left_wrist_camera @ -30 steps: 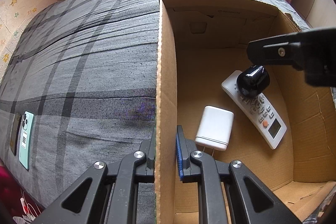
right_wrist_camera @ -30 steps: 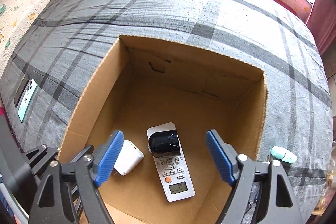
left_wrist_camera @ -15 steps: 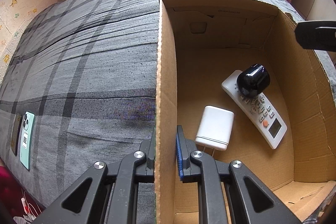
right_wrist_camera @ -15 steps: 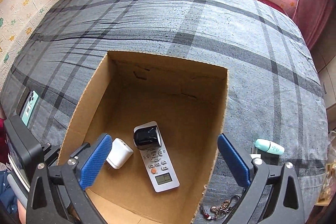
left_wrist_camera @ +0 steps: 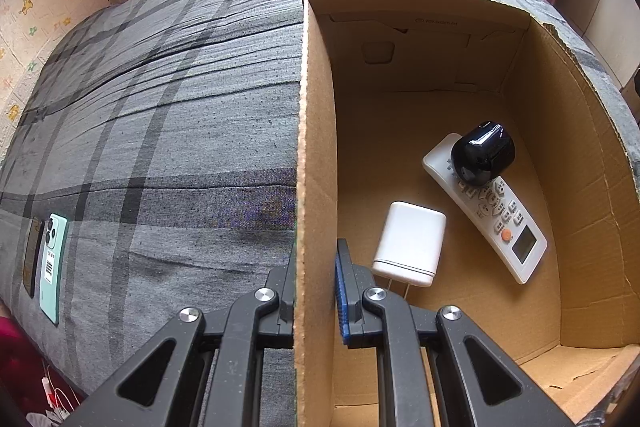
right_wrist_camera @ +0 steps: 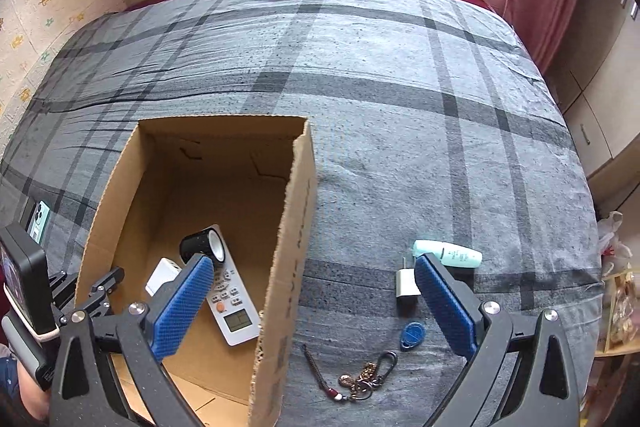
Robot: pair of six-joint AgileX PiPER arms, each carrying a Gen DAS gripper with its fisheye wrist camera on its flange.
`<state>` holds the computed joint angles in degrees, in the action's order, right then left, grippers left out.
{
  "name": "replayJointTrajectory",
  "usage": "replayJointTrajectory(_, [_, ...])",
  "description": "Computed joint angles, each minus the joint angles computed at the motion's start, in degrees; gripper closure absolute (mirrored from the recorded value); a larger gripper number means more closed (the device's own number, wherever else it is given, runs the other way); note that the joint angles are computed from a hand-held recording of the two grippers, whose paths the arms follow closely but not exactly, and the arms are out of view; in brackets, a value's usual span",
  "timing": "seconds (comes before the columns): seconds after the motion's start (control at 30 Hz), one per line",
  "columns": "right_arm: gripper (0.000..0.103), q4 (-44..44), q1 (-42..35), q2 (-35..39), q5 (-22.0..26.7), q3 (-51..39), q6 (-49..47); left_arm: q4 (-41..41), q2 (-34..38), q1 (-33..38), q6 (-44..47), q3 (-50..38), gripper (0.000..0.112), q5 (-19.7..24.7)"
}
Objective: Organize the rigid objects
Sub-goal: 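Move the open right tool back to the small white plug charger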
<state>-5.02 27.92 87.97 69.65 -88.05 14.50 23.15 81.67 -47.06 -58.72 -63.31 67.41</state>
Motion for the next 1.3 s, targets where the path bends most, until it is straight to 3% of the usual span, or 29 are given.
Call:
replayJointTrajectory(0.33, [0.001,0.29,-7.14,-3.17,-2.15,5.10,-1.69,0.09,0.36,-0.15,0.03,-0.33,0.097,0.27])
replayJointTrajectory(0.7, [0.001,0.96,-14.73,-4.67,-10.51,17.22,-3.34,-0.34,-0.07,0.30,-0.18,0.17,0.097,-0.42])
replayJointTrajectory(1.3, [0.001,0.38,-16.61,0.04,-21.78,26.57,-4.43,0.17,0.08,-0.33,-0.52,0.30,0.097,-0.35])
